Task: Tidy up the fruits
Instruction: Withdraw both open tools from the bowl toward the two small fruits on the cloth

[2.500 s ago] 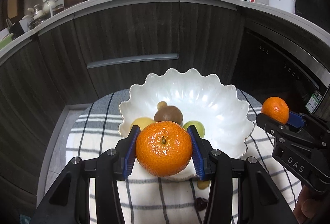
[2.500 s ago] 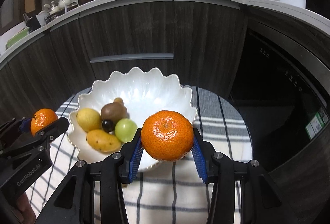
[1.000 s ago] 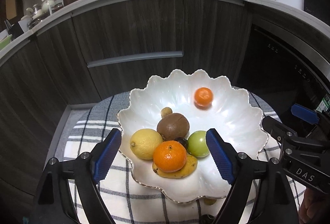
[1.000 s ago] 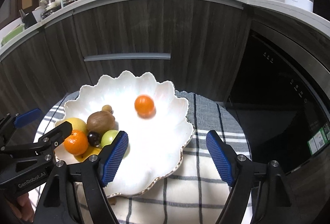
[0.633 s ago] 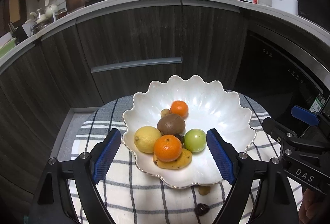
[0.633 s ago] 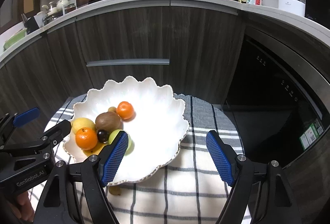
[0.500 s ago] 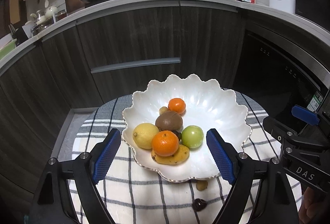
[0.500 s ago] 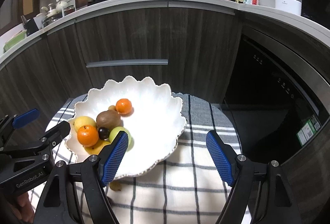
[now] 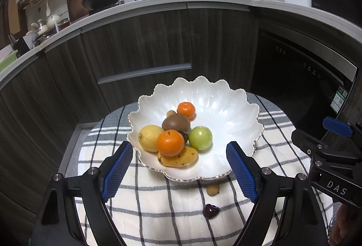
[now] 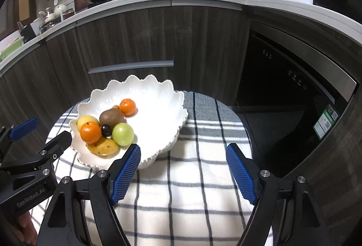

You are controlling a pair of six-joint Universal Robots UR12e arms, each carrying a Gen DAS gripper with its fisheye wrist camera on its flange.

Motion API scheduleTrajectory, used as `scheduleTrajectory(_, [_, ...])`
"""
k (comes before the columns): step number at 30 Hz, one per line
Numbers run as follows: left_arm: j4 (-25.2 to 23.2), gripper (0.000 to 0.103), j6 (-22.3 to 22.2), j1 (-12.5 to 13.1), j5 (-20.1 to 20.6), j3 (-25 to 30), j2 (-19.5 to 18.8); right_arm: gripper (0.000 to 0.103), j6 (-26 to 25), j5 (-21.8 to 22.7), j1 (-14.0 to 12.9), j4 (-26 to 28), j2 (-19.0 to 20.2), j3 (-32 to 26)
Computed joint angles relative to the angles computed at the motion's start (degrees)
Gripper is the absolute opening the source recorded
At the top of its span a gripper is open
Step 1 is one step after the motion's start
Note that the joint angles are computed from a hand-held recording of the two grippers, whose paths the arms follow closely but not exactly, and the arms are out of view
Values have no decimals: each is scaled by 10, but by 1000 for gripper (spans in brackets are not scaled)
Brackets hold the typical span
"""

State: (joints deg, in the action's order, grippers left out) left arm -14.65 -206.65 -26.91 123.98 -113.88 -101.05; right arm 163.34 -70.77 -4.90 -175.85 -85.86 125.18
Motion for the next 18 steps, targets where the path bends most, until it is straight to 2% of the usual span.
scheduleTrajectory(12, [5, 84, -28, -13, 17, -16, -9, 78, 16, -21, -5, -7, 1, 22])
scheduleTrajectory(18, [8, 84, -40, -17, 12, -22, -16, 78, 23, -31, -9, -14, 4, 32])
